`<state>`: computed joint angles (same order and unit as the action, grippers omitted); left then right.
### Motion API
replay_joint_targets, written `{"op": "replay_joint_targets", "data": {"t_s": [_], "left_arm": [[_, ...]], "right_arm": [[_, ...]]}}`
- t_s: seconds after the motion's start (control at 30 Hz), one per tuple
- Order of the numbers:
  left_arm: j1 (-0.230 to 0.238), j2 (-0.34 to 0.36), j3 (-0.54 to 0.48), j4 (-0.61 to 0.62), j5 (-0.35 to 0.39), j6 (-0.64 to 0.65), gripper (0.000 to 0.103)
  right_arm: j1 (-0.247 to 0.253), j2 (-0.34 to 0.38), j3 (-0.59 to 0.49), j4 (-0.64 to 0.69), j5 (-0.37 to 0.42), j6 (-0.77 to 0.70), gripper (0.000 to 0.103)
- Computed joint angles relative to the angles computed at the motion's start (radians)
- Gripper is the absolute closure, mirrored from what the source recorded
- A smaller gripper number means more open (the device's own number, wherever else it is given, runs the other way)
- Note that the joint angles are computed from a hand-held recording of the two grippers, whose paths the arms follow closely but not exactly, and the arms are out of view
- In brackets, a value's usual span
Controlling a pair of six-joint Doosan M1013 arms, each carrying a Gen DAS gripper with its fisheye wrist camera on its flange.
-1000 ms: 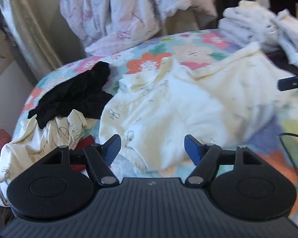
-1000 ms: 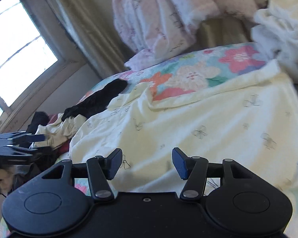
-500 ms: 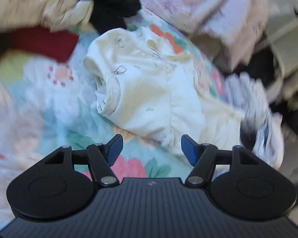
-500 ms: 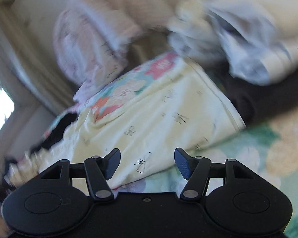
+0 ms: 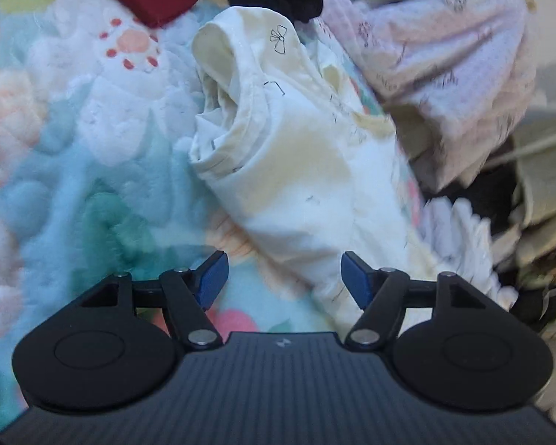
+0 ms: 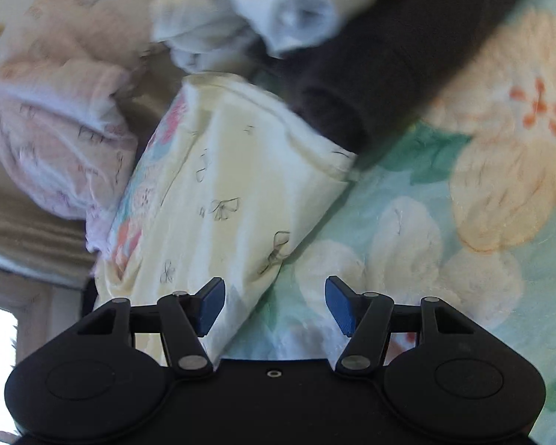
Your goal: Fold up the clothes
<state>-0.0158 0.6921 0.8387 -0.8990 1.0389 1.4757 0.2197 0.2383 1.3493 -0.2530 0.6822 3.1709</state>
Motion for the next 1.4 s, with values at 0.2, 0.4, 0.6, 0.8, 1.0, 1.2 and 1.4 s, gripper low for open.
{"op": "replay_joint_targets", "data": {"t_s": [0.2,0.4,0.6,0.8,1.0,1.2,1.4], "left_arm": [[-0.027,-0.023,0.040,0.046,-0.132,-0.008,0.036],[-0.032,0.020,-0.033,0.050,-0.095,0.026,0.078],[-0.046,0.008,-0.018,0.114,-0.120,0.072,0.072],[-0.033,0.031,-0.020,0.012,-0.196,0.094,0.096],[-0.031,0.028,-0.082,0.040,-0.281,0.255,0.100],[-0.031,0.035,-0.190,0.083,-0.295,0.301,0.101],[0.023,-0.064,-0.020,-0.174,-0.246,0.447,0.101]], "right_arm": [[0.001,0.005,0.003,-0.021,-0.020,0.010,0.037],[-0.002,0.040,-0.032,-0.079,0.002,0.022,0.037],[0.000,0.058,-0.029,-0.132,-0.058,-0.027,0.016],[-0.004,0.087,-0.046,-0.285,-0.059,0.070,0.060],[-0.002,0.081,-0.074,-0.333,-0.029,-0.029,0.099],[-0.007,0.066,-0.171,-0.391,-0.155,-0.109,0.099],[-0.004,0.002,-0.179,-0.221,-0.242,-0.263,0.099]]}}
